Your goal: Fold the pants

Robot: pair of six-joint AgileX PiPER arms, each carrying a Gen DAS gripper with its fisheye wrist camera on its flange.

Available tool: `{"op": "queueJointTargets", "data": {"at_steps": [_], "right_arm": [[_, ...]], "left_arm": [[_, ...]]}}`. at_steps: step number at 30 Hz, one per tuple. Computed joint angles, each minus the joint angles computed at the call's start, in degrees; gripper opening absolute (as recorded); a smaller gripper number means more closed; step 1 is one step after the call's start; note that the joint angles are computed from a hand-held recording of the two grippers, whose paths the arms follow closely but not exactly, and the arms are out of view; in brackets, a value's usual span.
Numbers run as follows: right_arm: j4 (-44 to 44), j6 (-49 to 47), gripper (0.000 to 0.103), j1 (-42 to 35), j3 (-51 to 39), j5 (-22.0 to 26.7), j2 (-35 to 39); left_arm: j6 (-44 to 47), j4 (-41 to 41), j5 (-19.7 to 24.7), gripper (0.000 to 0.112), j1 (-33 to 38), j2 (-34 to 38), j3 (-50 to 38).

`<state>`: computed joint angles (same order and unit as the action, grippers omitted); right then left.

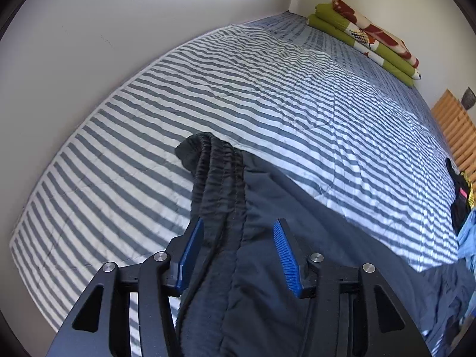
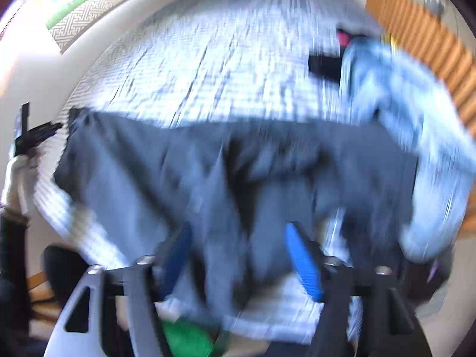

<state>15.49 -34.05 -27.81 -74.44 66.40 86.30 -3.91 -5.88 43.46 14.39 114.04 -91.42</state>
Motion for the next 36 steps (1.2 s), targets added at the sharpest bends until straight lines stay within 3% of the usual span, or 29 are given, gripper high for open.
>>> {"op": "queueJointTargets", "data": {"at_steps": [4, 8, 13, 14, 15, 17, 19, 21, 26, 31, 34, 36], "right_arm": [[-5.4, 3.1, 0.065, 12.2, -4.1, -9.1, 12.0], [-9.0, 4.3, 0.065, 19.0, -7.9, -10.4, 22.2], [-11.7, 2.4, 0.066, 22.0, -5.5, -15.3, 26.2], [-10.1, 1.5, 0.068, 21.7, -4.5, -17.0, 25.6], [-9.1, 1.0, 0.068, 21.5, -4.2, -17.4, 25.5], [-8.8, 0.7, 0.064, 21.7, -4.2, -17.1, 25.3], [-8.1, -0.2, 0.025, 21.7, -4.0, -15.9, 24.3], [-9.8, 1.3, 0.005, 21.9, -3.7, -15.9, 22.5], [-5.6, 1.9, 0.003, 19.2, -6.4, -15.3, 17.0], [-7.1, 9.1, 0.003, 21.7, -15.1, -18.5, 13.4], [-7.9, 11.8, 0.003, 24.7, -23.5, -18.8, 15.9], [-10.3, 14.6, 0.008, 27.6, -29.1, -20.1, 19.8]], "left_arm": [[-3.2, 2.5, 1.9, 0.063, -0.3, 5.2, -7.2], [-4.1, 3.8, 4.5, 0.075, 0.7, 10.8, -15.1], [-4.6, 0.9, 11.5, 0.075, 2.4, 20.2, -27.3], [-4.2, 0.7, 11.9, 0.065, 2.2, 21.3, -28.2], [-4.6, 1.9, 12.7, 0.039, 1.5, 22.4, -29.4], [-4.8, 3.3, 10.0, 0.029, 0.6, 21.4, -26.7], [-2.6, -0.1, 5.2, 0.015, 1.3, 17.9, -20.7], [0.4, -4.8, 2.3, 0.012, 3.3, 14.0, -15.5], [10.8, -13.4, -0.7, 0.011, 9.0, 3.2, -6.7], [13.1, -15.9, 1.2, 0.011, 12.9, -1.9, -9.7], [8.5, -9.5, -0.1, 0.011, 12.9, -1.3, -14.8], [0.6, 0.2, 0.5, 0.018, 11.4, 2.8, -21.3]]}}
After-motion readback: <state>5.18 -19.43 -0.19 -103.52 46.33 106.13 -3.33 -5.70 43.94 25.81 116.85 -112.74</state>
